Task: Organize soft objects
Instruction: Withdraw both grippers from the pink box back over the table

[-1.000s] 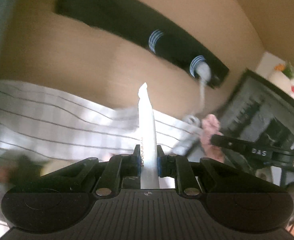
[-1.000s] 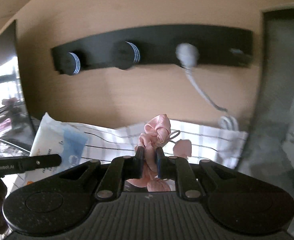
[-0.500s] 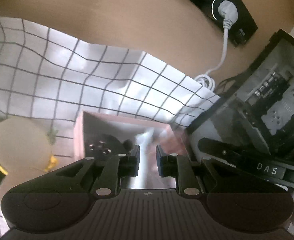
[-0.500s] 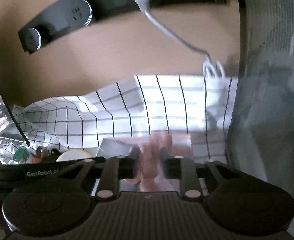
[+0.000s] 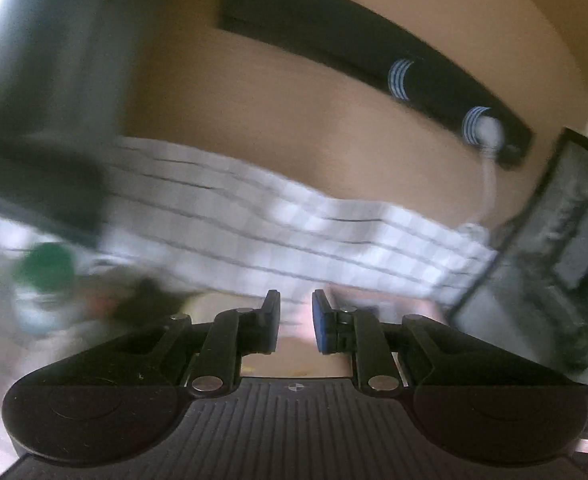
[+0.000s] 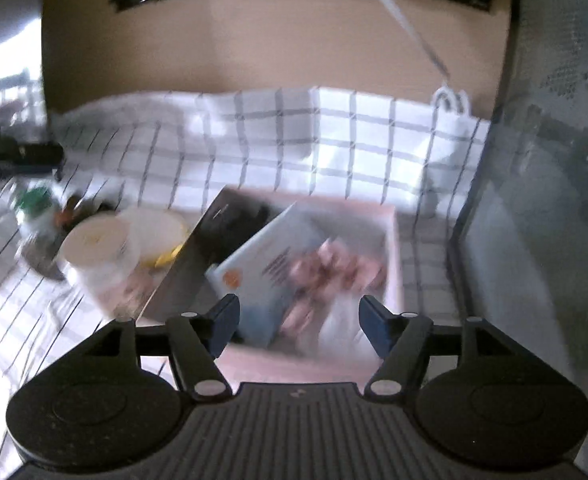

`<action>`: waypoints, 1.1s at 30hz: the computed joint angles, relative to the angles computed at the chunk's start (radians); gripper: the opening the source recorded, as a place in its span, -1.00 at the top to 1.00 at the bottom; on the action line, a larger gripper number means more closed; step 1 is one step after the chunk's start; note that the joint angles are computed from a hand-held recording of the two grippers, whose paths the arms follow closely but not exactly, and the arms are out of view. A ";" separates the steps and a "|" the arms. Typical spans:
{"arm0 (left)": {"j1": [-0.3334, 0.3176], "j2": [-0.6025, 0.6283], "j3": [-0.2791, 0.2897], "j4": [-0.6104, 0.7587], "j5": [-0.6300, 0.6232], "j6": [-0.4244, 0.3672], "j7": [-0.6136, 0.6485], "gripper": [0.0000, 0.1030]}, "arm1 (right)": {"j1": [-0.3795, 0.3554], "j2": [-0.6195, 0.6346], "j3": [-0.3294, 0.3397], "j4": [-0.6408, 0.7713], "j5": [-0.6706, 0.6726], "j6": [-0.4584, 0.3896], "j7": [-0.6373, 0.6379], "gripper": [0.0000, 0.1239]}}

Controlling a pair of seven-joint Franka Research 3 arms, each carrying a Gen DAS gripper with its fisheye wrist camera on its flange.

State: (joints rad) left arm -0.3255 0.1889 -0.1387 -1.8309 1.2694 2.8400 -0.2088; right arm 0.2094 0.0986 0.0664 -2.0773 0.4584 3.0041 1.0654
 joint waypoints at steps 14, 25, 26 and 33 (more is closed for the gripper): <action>0.159 -0.252 -0.053 -0.424 -0.288 -0.033 0.117 0.63 | 0.099 0.000 0.094 -0.013 0.152 -0.043 -0.188 -0.26; 0.093 0.019 -0.053 -0.192 -0.453 -0.031 0.559 0.57 | 0.159 -0.013 0.063 -0.052 -0.004 -0.119 -0.082 -0.26; 0.084 0.032 -0.051 -0.173 -0.479 -0.062 0.607 0.57 | 0.157 -0.015 0.060 -0.056 -0.007 -0.118 -0.069 -0.26; 0.048 0.059 -0.017 -0.148 -0.534 -0.076 0.734 0.55 | 0.139 -0.013 0.046 -0.060 -0.028 -0.152 0.002 -0.26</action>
